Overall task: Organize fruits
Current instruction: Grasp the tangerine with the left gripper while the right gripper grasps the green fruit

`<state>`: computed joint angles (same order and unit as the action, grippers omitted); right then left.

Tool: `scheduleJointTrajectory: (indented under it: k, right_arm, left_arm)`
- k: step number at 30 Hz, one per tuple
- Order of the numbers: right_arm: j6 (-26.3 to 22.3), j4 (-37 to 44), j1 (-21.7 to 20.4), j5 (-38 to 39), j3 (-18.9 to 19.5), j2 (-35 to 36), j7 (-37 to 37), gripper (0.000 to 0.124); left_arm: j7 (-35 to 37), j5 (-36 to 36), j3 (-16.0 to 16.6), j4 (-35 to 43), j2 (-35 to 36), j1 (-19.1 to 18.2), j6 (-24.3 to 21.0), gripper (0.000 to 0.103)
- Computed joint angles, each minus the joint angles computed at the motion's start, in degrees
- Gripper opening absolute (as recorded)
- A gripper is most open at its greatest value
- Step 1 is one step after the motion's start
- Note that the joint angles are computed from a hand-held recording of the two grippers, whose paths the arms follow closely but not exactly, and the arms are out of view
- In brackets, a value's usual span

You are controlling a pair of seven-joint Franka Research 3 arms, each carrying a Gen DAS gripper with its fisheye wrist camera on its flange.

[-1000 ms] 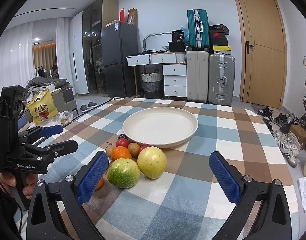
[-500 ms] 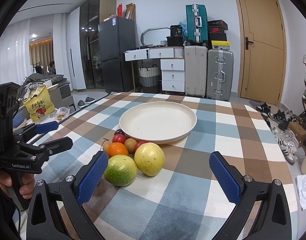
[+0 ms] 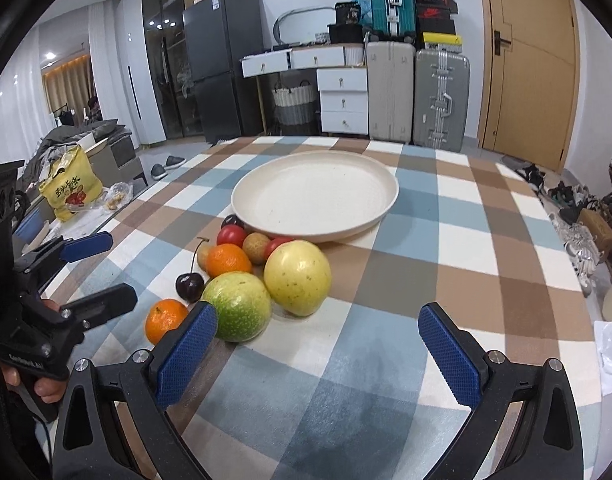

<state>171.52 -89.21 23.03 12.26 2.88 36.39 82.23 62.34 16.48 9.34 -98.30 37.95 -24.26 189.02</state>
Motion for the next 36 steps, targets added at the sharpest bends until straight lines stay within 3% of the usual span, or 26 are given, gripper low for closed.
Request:
scheduleJointTrajectory:
  k: [5,7,16,20,25,26,31,36]
  right_arm:
    - [-3.7,1.6,-2.1,2.0,3.2,0.9,-1.7,0.101]
    - [-4.5,2.0,-1.6,2.0,2.8,1.2,-1.8,0.098]
    - [-7.8,4.0,-1.9,3.2,3.5,1.8,-2.0,0.090]
    - [-9.0,4.9,-2.5,4.4,4.6,2.3,-3.4,0.089]
    - [-10.8,6.6,-2.7,5.9,5.6,3.3,-4.7,0.085]
    - [-11.2,7.1,-2.7,6.1,5.7,3.6,-4.9,0.085]
    - [-12.9,9.3,-2.3,7.2,5.8,5.0,-5.0,0.077]
    - [-14.2,11.6,-1.8,7.4,5.5,6.4,-4.4,0.075]
  left_arm:
    - [2.5,2.6,-7.7,1.5,0.4,6.3,-3.5,0.102]
    - [3.2,3.2,-10.3,2.3,0.8,8.3,-4.8,0.101]
    - [10.4,2.9,-22.0,7.1,4.4,16.5,-12.5,0.080]
    - [13.5,1.3,-24.1,8.0,5.2,17.5,-13.6,0.074]
    - [18.2,-1.5,-28.0,8.9,6.3,19.8,-15.9,0.045]
    - [20.2,-2.5,-30.3,8.8,6.7,21.6,-15.9,0.039]
    - [23.4,-5.8,-32.8,7.4,6.6,24.0,-14.0,0.039]
    - [23.5,-7.0,-33.0,5.2,5.0,25.1,-11.4,0.039]
